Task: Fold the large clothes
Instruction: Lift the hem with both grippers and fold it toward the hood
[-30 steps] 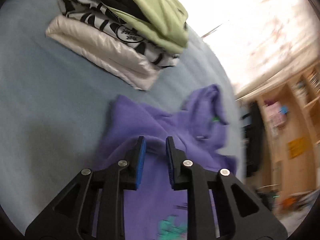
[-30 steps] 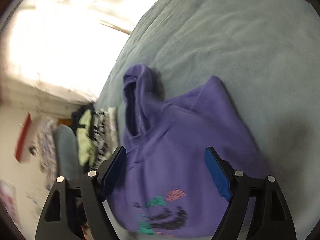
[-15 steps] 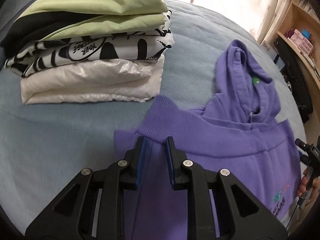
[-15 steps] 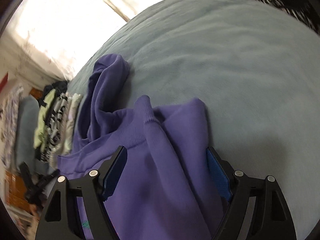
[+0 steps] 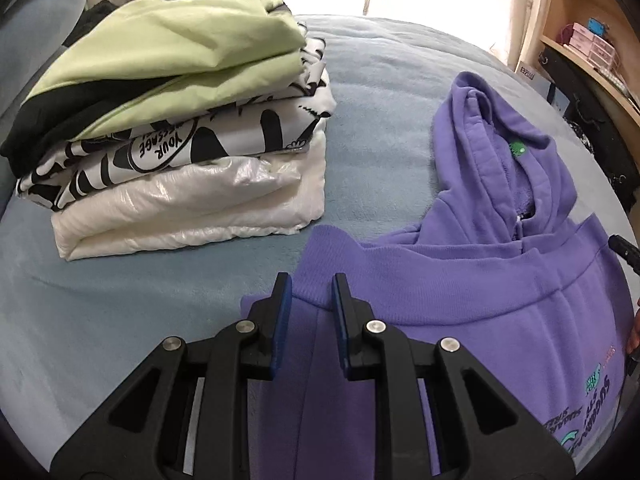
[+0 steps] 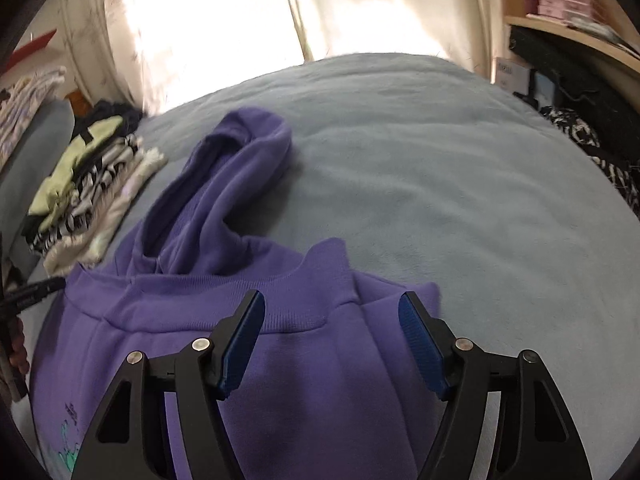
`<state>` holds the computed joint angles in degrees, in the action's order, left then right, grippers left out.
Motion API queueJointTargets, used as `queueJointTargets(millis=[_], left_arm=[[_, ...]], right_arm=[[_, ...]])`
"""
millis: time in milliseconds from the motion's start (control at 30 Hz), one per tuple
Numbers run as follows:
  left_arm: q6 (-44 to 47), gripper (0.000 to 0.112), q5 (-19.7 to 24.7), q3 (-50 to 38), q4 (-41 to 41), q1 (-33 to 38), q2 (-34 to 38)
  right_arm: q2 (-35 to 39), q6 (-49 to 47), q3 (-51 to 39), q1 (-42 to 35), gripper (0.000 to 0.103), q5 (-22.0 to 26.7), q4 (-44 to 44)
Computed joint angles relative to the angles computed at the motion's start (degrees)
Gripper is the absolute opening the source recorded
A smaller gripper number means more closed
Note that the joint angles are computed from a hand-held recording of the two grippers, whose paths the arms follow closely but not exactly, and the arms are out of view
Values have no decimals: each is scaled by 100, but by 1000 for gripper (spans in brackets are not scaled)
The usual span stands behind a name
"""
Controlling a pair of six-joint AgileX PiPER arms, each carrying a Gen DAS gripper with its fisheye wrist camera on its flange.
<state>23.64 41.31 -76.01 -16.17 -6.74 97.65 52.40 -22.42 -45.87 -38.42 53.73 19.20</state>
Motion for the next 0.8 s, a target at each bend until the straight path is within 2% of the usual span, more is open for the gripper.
queueJointTargets(millis=[33, 100, 167, 200, 233, 300, 333, 400, 467, 533, 567, 667, 733, 800], left_arm=[[-112, 16, -23, -39, 103, -38, 53], [-255, 16, -95, -81, 258, -106, 124], [-510, 16, -166, -137, 482, -208, 224], [-755, 16, -132, -220, 665, -278, 327], [-1047, 15, -74, -315, 938, -392, 434], [-1512, 2, -118, -294, 1585, -620, 422], [-1498, 2, -133, -241, 1671, -677, 336], [-1302, 2, -183, -137, 1525, -672, 131], [-885, 2, -134, -137, 1043, -556, -12], [-803, 2, -150, -178, 888, -524, -5], [-935, 2, -186, -206, 989, -555, 66], [-1471, 2, -287, -227, 1314, -591, 332], [-1559, 2, -454, -123, 1302, -519, 391], [-1244, 2, -603, 15, 850, -328, 388]], right_arm=[[194, -15, -29, 91, 49, 20, 45], [313, 437, 30, 478, 45, -114, -512], [438, 1029, 186, 934, 29, -440, -1103], [399, 1157, 223, 942, 14, -475, -1233], [400, 1085, 250, 845, 11, -504, -1134], [142, 604, 214, 218, 10, -289, -591], [-75, 251, 100, -278, 9, -13, -232], [-344, -541, -170, -1310, 9, 650, 508], [-543, -740, -409, -1768, 9, 1024, 738], [-575, -317, -459, -1310, 9, 823, 340], [-480, 204, -427, -818, 9, 599, -101], [15, 1224, -199, -22, 10, 117, -832], [421, 1418, 7, 91, 10, -172, -911], [577, 1153, 197, -152, 12, -354, -545]])
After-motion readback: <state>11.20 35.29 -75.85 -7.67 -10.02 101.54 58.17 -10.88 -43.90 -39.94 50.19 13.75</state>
